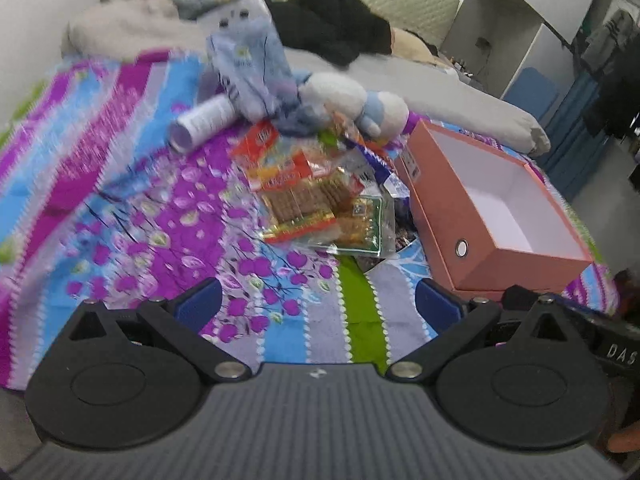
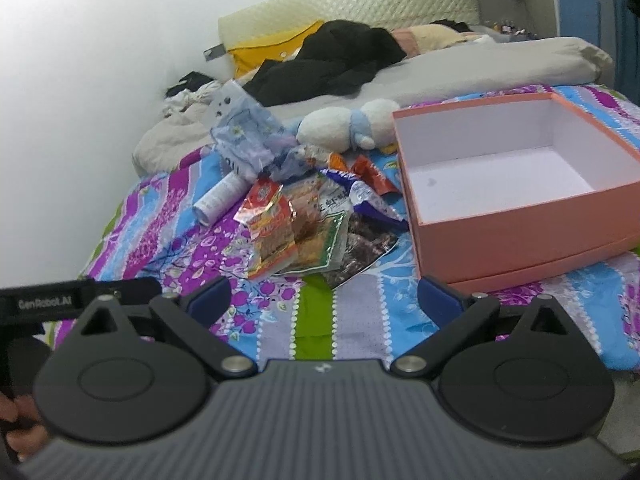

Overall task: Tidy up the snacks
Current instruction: 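Lower both tools to the snack pile while the right tool grasps the green-labelled snack bag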

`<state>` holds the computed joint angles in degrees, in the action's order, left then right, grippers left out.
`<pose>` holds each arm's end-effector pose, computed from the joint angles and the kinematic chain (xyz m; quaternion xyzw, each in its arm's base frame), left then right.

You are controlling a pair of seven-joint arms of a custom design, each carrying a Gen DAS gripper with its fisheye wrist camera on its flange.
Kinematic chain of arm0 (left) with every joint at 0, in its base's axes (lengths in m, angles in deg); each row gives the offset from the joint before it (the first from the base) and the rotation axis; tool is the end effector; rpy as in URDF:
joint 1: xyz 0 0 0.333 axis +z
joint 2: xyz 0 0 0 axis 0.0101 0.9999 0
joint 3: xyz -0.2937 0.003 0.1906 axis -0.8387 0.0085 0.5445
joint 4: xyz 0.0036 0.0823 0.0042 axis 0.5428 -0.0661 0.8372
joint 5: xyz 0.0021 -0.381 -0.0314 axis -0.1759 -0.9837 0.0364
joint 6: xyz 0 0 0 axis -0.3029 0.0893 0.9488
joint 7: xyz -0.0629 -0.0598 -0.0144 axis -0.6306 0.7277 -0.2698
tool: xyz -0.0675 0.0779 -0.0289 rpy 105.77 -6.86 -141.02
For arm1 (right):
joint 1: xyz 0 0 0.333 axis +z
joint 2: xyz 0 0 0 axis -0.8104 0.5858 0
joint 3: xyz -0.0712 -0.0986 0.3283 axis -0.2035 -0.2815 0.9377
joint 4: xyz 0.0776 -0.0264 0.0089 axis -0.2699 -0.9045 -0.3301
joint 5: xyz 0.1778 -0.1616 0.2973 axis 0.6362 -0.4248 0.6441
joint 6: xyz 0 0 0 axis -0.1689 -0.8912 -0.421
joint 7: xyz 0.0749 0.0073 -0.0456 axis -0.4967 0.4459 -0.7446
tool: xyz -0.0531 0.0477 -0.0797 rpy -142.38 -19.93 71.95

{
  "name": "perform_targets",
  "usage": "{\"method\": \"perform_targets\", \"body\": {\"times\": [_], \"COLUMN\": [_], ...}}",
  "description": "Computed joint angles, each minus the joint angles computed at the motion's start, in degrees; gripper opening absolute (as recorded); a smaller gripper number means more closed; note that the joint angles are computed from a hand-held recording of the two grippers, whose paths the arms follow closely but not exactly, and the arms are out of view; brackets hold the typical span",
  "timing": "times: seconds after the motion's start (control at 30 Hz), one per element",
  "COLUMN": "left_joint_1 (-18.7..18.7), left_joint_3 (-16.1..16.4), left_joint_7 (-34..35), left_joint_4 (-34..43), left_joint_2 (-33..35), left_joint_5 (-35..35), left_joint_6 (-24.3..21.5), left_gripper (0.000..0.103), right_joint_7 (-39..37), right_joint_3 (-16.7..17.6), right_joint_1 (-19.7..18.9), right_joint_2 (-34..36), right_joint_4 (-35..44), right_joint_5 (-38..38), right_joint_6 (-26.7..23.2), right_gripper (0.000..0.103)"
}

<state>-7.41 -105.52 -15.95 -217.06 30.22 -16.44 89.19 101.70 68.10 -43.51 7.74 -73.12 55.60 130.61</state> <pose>0.3754 -0.2171 0.5792 -0.8328 0.3923 -0.2972 0.2536 0.5018 0.0578 0.5587 -0.7831 0.4125 -0.0877 0.4571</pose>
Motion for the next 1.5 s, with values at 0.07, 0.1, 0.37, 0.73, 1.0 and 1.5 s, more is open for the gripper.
{"method": "perform_targets", "body": {"times": [0.07,0.1,0.37,0.73,1.0,1.5], "left_joint_1": [0.7,1.2,6.3,10.6,10.2,6.7], "left_joint_3": [1.1,1.6,4.7,8.0,11.3,14.8], "left_joint_7": [0.0,-0.1,-0.4,1.6,5.0,18.9], "left_joint_4": [-0.9,-1.4,-3.3,0.3,4.4,10.7], "left_joint_2": [0.7,1.2,6.1,18.3,25.8,33.6], "left_joint_5": [0.5,0.7,2.7,6.1,4.7,-3.5], "left_joint_6": [2.2,3.5,14.1,24.6,29.2,26.6], "left_gripper": [0.103,0.103,0.103,0.102,0.102,0.102], "right_joint_7": [-0.5,-0.7,-1.2,-0.8,1.3,1.3], "right_joint_3": [0.1,0.4,3.6,7.0,9.3,12.1], "right_joint_1": [0.2,0.3,1.0,0.9,0.7,-0.4], "right_joint_2": [1.6,2.5,10.0,18.6,24.3,29.2], "right_joint_4": [1.1,1.7,6.2,11.2,16.0,21.1], "right_joint_5": [0.2,0.1,-2.1,-3.5,-5.4,-8.2], "right_joint_6": [-0.8,-0.8,1.1,4.7,6.1,5.4], "right_gripper": [0.100,0.095,0.076,0.070,0.070,0.049]}}
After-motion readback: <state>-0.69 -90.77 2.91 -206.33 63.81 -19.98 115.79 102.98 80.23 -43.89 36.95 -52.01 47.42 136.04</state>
